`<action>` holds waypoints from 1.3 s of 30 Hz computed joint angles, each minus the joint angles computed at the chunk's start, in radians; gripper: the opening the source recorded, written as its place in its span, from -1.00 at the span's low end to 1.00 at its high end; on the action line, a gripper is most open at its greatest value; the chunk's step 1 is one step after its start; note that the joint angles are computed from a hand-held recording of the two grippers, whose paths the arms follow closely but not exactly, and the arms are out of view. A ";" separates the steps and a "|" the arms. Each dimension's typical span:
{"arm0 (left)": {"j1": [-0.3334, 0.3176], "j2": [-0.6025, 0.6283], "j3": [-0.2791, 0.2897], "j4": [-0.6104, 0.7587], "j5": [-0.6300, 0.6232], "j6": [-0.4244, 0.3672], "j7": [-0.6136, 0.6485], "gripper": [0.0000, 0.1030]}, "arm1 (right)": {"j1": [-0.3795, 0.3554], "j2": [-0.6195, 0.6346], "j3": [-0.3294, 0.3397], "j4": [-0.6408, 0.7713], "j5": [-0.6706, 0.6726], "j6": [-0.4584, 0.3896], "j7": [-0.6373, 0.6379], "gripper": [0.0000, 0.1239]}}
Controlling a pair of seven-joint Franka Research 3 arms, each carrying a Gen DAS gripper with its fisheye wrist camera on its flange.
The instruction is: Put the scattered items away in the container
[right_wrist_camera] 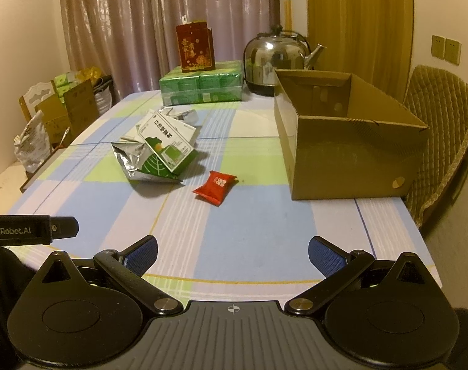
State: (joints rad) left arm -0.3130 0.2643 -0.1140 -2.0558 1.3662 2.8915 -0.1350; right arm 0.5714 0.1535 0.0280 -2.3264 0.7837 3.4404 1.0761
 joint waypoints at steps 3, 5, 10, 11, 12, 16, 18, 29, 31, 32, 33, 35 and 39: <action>0.000 0.000 0.000 0.000 -0.002 0.002 0.000 0.98 | -0.006 0.001 0.003 -0.002 -0.007 -0.002 0.008 0.64; 0.000 0.000 0.001 0.000 -0.002 0.001 -0.003 0.98 | -0.016 0.001 0.010 -0.004 -0.023 0.000 0.022 0.64; 0.000 0.002 0.000 -0.002 -0.015 0.002 0.000 0.98 | -0.013 0.001 0.005 -0.007 -0.028 -0.005 0.031 0.64; 0.000 0.002 0.001 -0.003 -0.016 0.002 0.001 0.98 | -0.015 0.001 0.006 -0.008 -0.031 -0.004 0.035 0.64; 0.000 0.001 0.001 -0.004 -0.017 0.004 0.001 0.98 | -0.022 0.000 0.012 -0.011 -0.042 -0.002 0.045 0.64; -0.002 0.002 0.002 -0.004 -0.025 0.004 0.007 0.98 | -0.034 0.001 0.020 -0.017 -0.065 0.002 0.068 0.64; -0.002 0.001 0.002 -0.006 -0.029 0.006 0.009 0.98 | -0.024 0.002 0.011 -0.014 -0.057 -0.001 0.061 0.64; -0.003 0.001 0.006 -0.013 -0.026 0.011 -0.003 0.98 | -0.023 0.002 0.006 -0.015 -0.064 -0.006 0.070 0.64; -0.002 0.001 0.005 -0.015 -0.029 0.012 -0.002 0.98 | -0.021 0.003 0.004 -0.015 -0.063 -0.007 0.070 0.64; -0.002 0.000 0.005 -0.016 -0.030 0.013 -0.001 0.98 | -0.020 0.004 0.004 -0.016 -0.064 -0.005 0.071 0.64; -0.002 0.000 0.005 -0.016 -0.030 0.013 -0.001 0.98 | -0.022 0.004 0.005 -0.016 -0.067 -0.005 0.073 0.64; -0.001 0.001 0.005 -0.016 -0.034 0.013 0.001 0.98 | -0.019 0.004 0.002 -0.015 -0.065 -0.007 0.071 0.64; -0.002 0.000 0.005 -0.016 -0.041 0.012 0.005 0.98 | -0.017 0.005 0.000 -0.017 -0.064 -0.011 0.072 0.64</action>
State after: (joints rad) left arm -0.3154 0.2646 -0.1088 -2.0717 1.3255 2.9035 -0.1300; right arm 0.5542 0.1581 0.0277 -2.3432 0.7198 3.4296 1.1485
